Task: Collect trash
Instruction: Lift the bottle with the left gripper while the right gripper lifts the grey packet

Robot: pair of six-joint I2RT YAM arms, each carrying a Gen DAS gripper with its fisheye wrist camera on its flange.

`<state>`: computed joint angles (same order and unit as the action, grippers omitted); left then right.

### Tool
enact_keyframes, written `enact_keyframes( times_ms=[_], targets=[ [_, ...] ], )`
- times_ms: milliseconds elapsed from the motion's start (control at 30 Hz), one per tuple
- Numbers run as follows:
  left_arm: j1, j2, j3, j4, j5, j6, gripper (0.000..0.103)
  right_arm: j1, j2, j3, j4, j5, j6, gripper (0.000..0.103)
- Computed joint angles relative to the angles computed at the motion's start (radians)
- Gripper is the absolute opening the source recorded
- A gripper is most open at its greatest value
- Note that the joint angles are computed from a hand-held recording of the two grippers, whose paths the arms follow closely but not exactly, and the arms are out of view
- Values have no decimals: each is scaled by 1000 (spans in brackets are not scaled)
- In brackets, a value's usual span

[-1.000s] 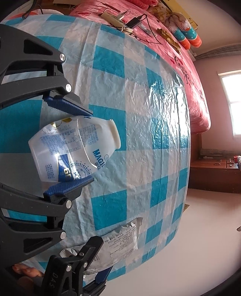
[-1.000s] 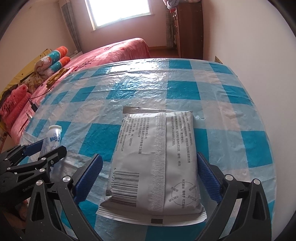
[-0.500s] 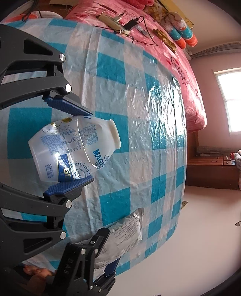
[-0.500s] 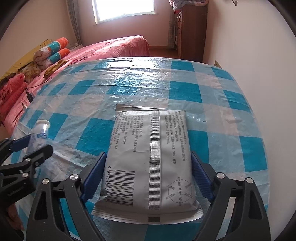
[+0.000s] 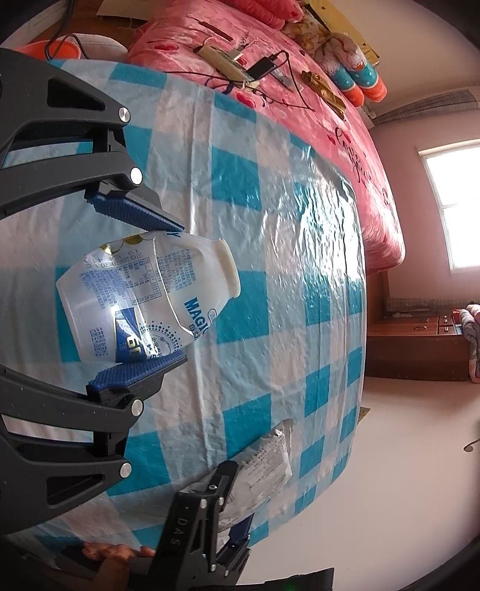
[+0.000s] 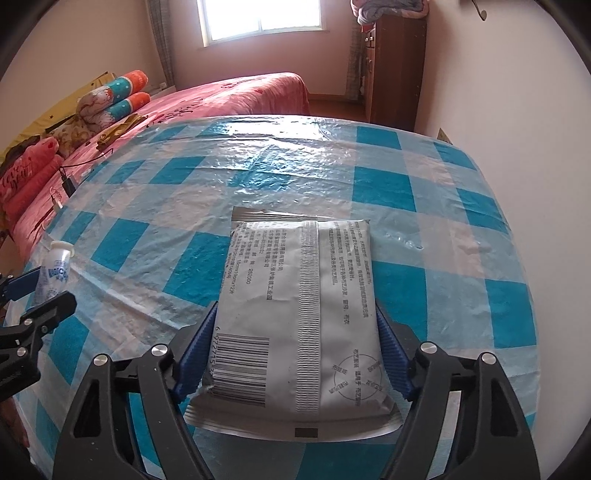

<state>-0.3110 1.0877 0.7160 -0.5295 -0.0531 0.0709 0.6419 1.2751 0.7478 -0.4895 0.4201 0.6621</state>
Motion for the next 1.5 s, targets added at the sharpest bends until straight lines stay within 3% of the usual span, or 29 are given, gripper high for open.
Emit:
enact_keyframes(
  times_ms=[700,1500],
  targets=[
    [372,-212,-50,-127,200,237,65,188,-13,19,-27,150,119,77],
    [886,-213,17,-274,515,559,65,408,123,164,-119,213,251,77]
  ],
)
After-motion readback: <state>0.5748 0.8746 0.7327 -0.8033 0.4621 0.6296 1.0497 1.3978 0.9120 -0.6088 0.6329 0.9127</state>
